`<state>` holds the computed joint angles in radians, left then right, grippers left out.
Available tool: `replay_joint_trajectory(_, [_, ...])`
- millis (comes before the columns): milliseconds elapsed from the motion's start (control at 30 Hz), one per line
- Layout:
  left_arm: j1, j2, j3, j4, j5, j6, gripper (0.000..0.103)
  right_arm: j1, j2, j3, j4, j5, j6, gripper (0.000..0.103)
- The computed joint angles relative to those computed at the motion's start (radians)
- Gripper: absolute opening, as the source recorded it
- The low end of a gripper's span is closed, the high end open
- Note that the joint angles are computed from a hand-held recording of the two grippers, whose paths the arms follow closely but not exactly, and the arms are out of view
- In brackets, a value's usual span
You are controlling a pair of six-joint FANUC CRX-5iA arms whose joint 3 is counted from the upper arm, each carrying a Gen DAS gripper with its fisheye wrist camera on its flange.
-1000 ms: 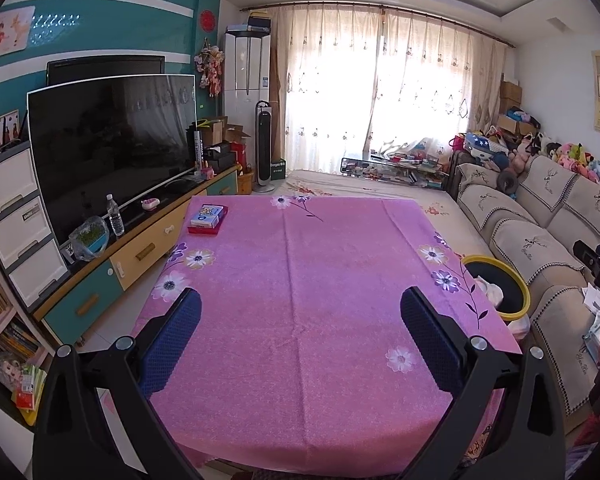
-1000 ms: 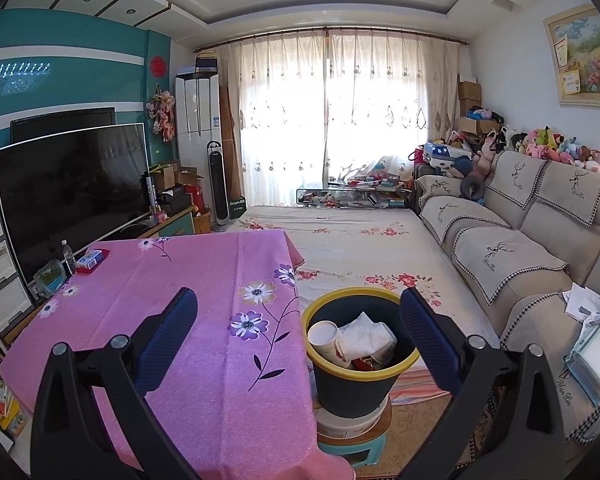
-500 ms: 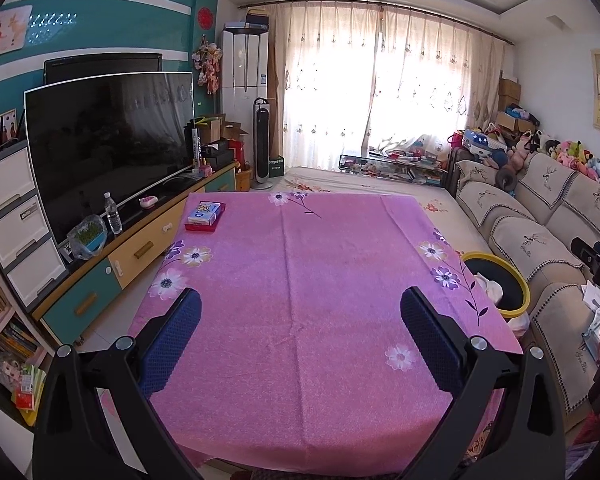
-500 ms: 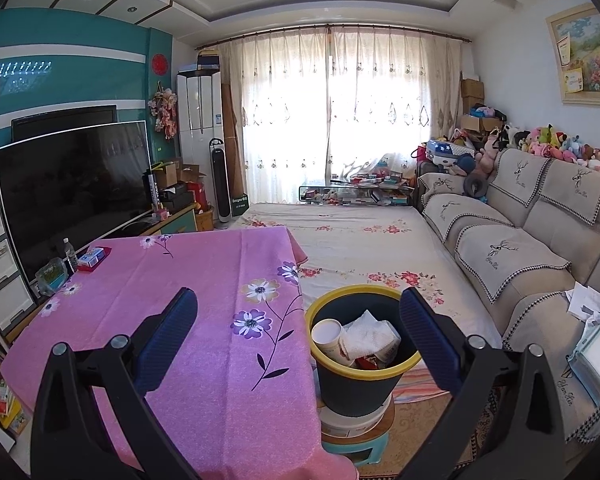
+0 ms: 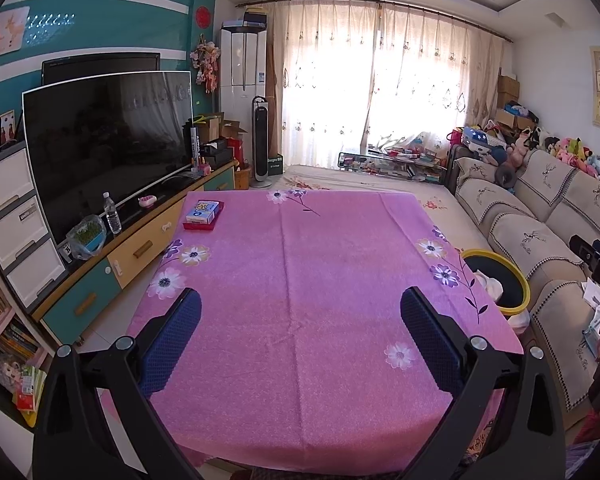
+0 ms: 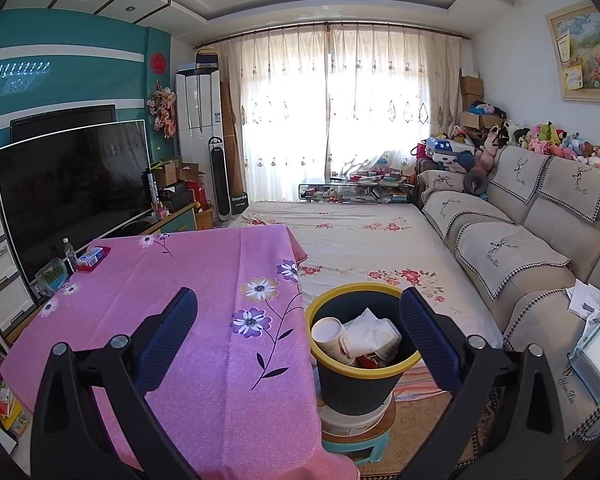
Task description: Collect trash
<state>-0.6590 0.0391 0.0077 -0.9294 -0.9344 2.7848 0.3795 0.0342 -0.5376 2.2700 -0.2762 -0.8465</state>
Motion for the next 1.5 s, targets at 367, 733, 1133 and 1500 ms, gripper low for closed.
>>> replay_joint_trajectory(367, [0.002, 0.010, -0.001, 0.004, 0.005, 0.007, 0.098, 0.002, 0.005, 0.006, -0.004, 0.008, 0.005, 0.096])
replay_joint_trajectory(733, [0.013, 0.014, -0.008, 0.019, 0.021, -0.003, 0.098, 0.005, 0.021, 0.014, -0.017, 0.005, 0.013, 0.096])
replay_joint_trajectory(1133, [0.021, 0.020, -0.003, 0.031, 0.023, -0.015, 0.098, -0.008, 0.026, 0.018, 0.008, 0.019, -0.011, 0.096])
replay_joint_trajectory(1500, [0.024, 0.020, -0.007, 0.033, 0.027, -0.016, 0.098, -0.006, 0.028, 0.018, -0.002, 0.017, -0.002, 0.096])
